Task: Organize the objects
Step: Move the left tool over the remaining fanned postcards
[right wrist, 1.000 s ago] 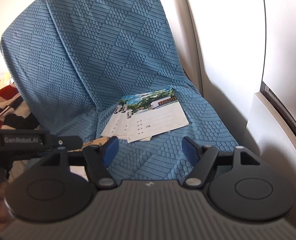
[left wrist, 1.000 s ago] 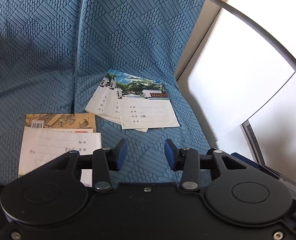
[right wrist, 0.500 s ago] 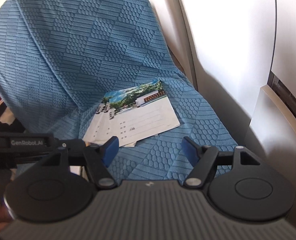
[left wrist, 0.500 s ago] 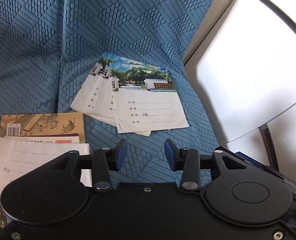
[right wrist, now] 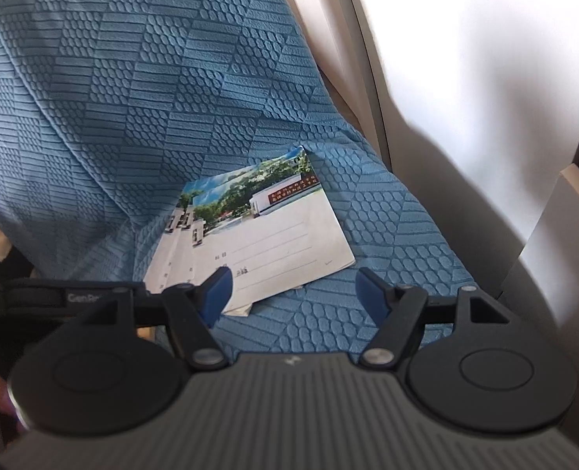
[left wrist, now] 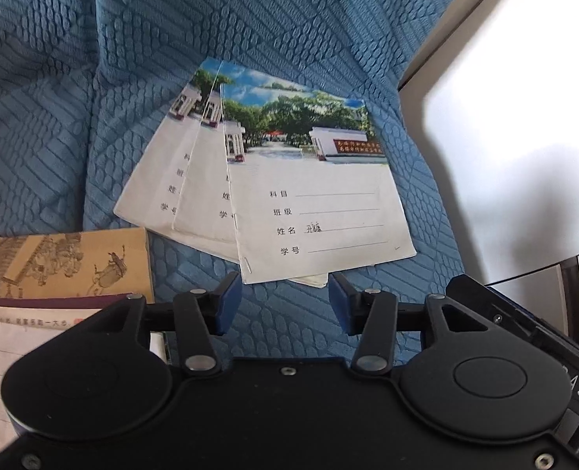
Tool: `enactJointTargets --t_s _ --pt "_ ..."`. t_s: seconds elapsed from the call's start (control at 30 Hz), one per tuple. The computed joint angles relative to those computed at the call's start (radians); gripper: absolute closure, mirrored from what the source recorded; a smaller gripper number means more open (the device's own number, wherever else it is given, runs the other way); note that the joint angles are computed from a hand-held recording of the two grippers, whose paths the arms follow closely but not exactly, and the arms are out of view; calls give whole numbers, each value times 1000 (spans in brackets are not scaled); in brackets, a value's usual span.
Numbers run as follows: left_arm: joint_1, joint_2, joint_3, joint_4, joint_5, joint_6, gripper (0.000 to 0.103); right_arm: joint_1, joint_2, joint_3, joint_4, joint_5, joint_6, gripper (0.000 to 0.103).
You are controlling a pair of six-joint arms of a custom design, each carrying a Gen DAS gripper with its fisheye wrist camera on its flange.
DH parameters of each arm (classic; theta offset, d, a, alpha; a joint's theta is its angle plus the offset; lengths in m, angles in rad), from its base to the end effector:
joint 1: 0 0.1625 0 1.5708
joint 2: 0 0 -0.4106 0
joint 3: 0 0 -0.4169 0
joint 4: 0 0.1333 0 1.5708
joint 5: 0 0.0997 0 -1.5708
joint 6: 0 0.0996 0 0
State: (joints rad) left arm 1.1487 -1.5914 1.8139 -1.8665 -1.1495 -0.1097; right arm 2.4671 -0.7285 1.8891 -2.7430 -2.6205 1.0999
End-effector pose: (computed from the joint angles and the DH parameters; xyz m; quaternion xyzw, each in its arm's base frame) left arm -0.0478 -0.5313 0.3977 0.1445 0.9665 -0.0894 0.1922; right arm 0.4768 -0.3211 0.0051 -0.0908 -0.8606 0.4238 0.2673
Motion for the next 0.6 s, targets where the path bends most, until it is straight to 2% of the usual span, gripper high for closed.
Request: enactJointTargets --t_s 0.17,0.27,0.33,0.4,0.43,0.5,0.6 --pt "25 35 -21 9 -12 -22 58 -27 16 2 -64 22 -44 32" --pt "38 52 -30 8 -17 -28 58 -48 37 -1 -152 31 -112 32" --pt "44 62 -35 12 -14 -32 58 -65 60 -8 -217 38 -189 33" --pt "54 69 -43 18 -25 -41 58 -78 82 -27 -222 24 -234 48" --pt "60 73 -47 23 -33 -46 58 -86 91 -33 -225 19 -253 61" --pt "68 81 -53 28 -40 -54 58 -105 97 -36 -222 32 -270 78" --pt "74 86 -56 17 -52 -47 57 -128 108 -30 -269 59 -309 83"
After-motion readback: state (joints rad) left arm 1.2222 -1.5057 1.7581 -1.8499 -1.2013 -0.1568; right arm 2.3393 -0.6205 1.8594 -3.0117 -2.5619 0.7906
